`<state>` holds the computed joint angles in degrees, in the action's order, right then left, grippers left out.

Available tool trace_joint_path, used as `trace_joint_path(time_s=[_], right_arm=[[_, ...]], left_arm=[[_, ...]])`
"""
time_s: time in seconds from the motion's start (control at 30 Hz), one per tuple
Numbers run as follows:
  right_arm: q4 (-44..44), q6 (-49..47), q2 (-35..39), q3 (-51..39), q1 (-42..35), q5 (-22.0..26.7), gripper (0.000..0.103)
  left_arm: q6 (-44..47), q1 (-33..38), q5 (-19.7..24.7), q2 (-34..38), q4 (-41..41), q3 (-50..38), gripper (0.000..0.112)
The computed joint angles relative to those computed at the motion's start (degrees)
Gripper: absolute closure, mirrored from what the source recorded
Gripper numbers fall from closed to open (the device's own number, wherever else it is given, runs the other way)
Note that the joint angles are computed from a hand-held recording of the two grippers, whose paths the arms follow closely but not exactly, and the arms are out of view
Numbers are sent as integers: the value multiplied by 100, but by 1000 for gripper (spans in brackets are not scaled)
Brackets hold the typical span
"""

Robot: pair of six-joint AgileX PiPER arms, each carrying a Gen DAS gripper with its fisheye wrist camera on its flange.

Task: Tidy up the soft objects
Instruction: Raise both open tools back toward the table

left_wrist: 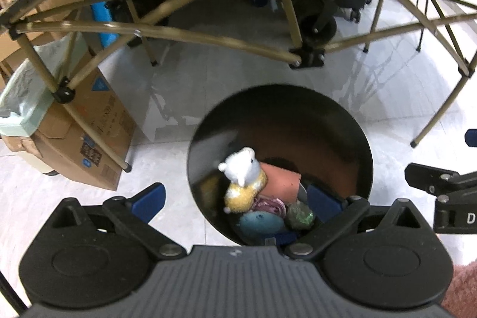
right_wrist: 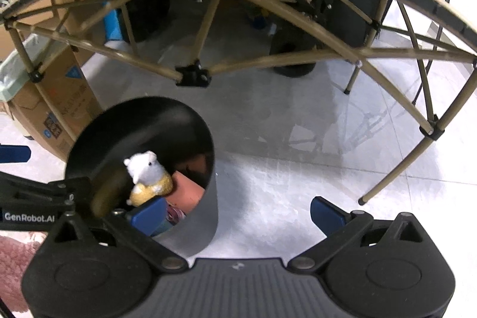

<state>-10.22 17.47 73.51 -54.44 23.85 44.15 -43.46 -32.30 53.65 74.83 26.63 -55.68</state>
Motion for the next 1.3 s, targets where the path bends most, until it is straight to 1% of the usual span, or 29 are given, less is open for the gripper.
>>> trace_joint_path(time_s=[0.27,0.43,0.6,0.73,0.87,1.1,1.3], right_arm=[[175,-185,-371,-182,54,20,0],[502,-538,-575,-362,-21,10,0],[1051,-1108,-847,-568,-262,19,0],[1467,-1552,-1044,-738,-451,-39,0],[1694,-1748,-1151,-971,-603,-97,0],[1822,-1765,-1033,-1263,-801,-387,0],[1679,-1642,-958,-1254,-806,-1017,0]], left_arm=[[-380,-159,253,-340,513,-99,9],[-581,-283,448,-587,826,-194,9],[-909,-502,635,-807,1260,-278,9],[-1071,-598,699,-947,1495,-459,9],[-1266,-711,754,-1011,1843,-688,9],[-1327,-589,583,-870,2025,-1016,9],[-1281,-366,388,-718,2033,-1271,9]])
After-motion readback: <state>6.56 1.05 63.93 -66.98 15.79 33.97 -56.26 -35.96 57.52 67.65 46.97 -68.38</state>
